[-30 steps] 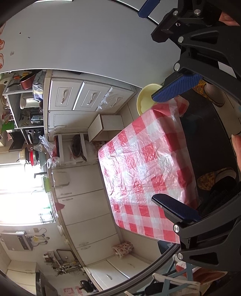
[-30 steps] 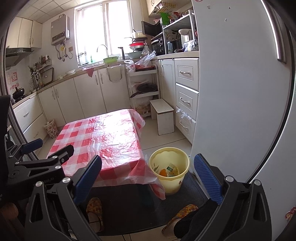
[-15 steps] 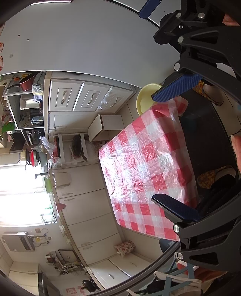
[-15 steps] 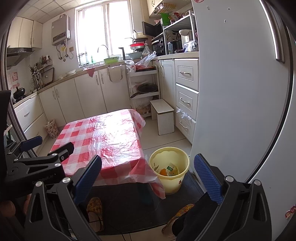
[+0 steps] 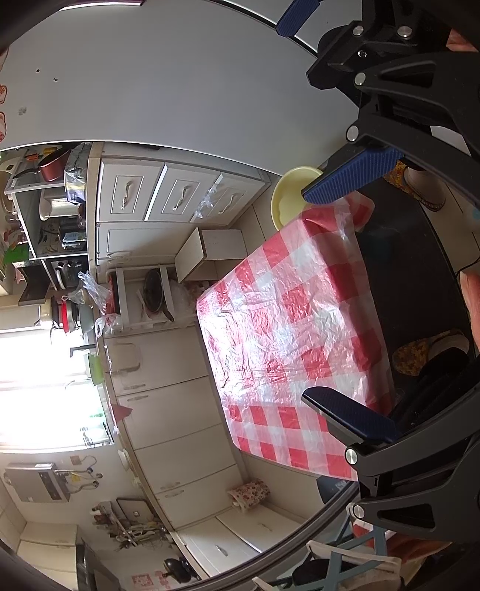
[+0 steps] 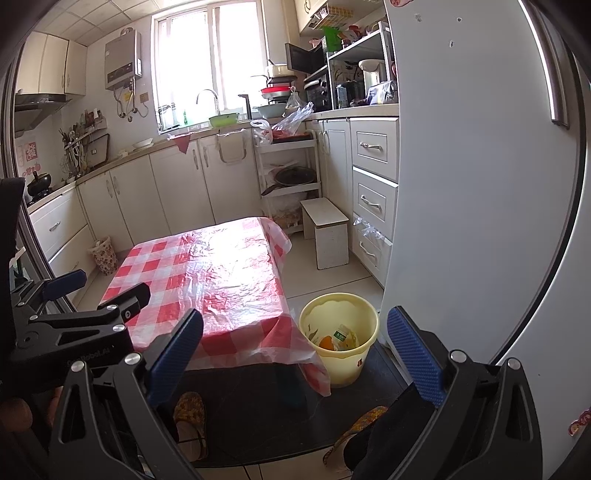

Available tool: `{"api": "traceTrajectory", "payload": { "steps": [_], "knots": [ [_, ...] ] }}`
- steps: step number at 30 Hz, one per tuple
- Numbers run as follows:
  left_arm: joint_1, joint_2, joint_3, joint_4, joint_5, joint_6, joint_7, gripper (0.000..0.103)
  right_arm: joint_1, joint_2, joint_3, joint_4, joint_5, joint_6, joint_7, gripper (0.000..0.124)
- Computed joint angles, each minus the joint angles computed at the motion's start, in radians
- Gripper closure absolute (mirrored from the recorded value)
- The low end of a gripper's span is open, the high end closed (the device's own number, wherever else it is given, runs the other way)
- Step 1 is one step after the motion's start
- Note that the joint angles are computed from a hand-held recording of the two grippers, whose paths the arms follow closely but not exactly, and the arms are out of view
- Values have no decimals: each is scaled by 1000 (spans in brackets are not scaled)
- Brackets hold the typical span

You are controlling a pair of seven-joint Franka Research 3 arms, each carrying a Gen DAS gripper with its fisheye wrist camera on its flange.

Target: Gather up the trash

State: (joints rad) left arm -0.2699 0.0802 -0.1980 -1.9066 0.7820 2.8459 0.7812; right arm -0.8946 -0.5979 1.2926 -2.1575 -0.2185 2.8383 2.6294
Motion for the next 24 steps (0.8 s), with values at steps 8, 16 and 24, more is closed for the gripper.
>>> {"api": "traceTrajectory", "payload": {
  "steps": [8,16,24],
  "knots": [
    [1,0,0,-1,-1,1,2,8,1,1,0,1,-3,-1,2,28],
    [1,0,0,-1,-6,3,6,8,1,2,-1,1,-6,-1,3,28],
    [0,-2,-1,-2,-8,1,8,8,5,3,-7,-2,-9,1,4,28]
  ]
}}
